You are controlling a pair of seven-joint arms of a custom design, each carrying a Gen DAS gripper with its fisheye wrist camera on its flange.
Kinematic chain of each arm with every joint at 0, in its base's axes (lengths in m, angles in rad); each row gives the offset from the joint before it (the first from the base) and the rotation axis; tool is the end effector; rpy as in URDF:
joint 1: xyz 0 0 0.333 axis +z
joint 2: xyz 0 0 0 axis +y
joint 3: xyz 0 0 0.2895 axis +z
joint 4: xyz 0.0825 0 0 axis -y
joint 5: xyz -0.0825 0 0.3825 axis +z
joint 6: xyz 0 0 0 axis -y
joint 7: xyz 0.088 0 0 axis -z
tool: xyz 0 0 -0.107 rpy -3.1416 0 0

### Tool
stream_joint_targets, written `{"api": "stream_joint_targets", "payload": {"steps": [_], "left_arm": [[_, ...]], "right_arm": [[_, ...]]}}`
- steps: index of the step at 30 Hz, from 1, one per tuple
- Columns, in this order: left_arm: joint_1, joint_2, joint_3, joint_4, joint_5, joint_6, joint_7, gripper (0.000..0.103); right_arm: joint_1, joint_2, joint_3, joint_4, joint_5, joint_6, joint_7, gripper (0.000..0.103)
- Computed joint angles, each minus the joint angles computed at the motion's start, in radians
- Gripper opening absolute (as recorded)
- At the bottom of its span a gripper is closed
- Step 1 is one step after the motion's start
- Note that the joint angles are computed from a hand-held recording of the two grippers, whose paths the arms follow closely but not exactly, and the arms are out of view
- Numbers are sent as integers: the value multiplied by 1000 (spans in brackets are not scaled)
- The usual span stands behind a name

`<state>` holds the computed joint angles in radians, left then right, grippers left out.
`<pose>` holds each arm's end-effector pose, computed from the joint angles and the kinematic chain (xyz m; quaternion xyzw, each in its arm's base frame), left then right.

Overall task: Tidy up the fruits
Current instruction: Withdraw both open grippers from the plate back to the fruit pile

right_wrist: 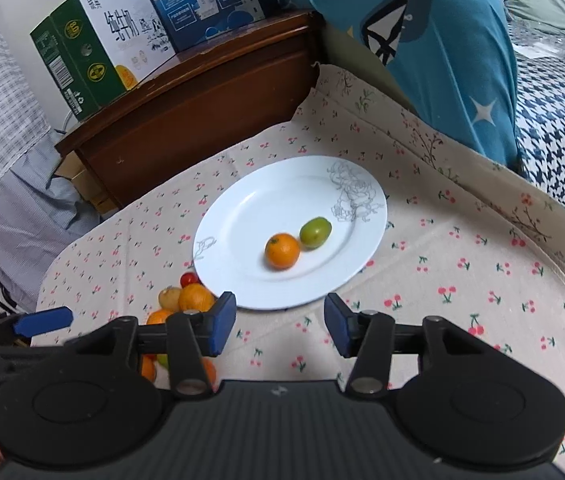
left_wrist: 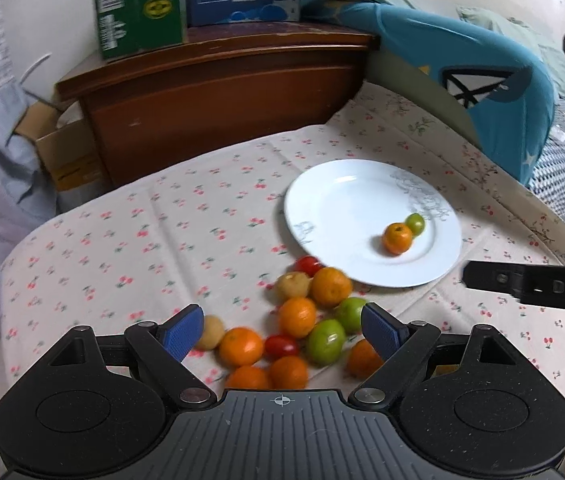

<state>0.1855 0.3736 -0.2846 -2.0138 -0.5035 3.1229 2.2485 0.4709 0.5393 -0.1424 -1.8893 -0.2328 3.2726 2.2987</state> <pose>0.6351 -0.0100 0.3270 -0.5816 0.7243 -0.2852 0.2362 0.6213 0.2479 0.2979 -0.6112 0.6771 -0.1635 0.3759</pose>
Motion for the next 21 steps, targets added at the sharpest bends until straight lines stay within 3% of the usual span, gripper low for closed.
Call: {"api": "stream_joint_targets", "payload": {"steps": [6,12,21], "left_arm": [[48,-24,-9,-24,-34,-10,15,87],[114,-45,-50,-54,-125,-37,115,87],[76,-60,12,-103,-144,-69,219,87]], "right_arm": [[-42,-33,45,-52,-12,3,-23,50],[-131,-53,147,-85,-19,-12,-48,50],[-223,-51,267,-96,-25,-55,-114,50]]}}
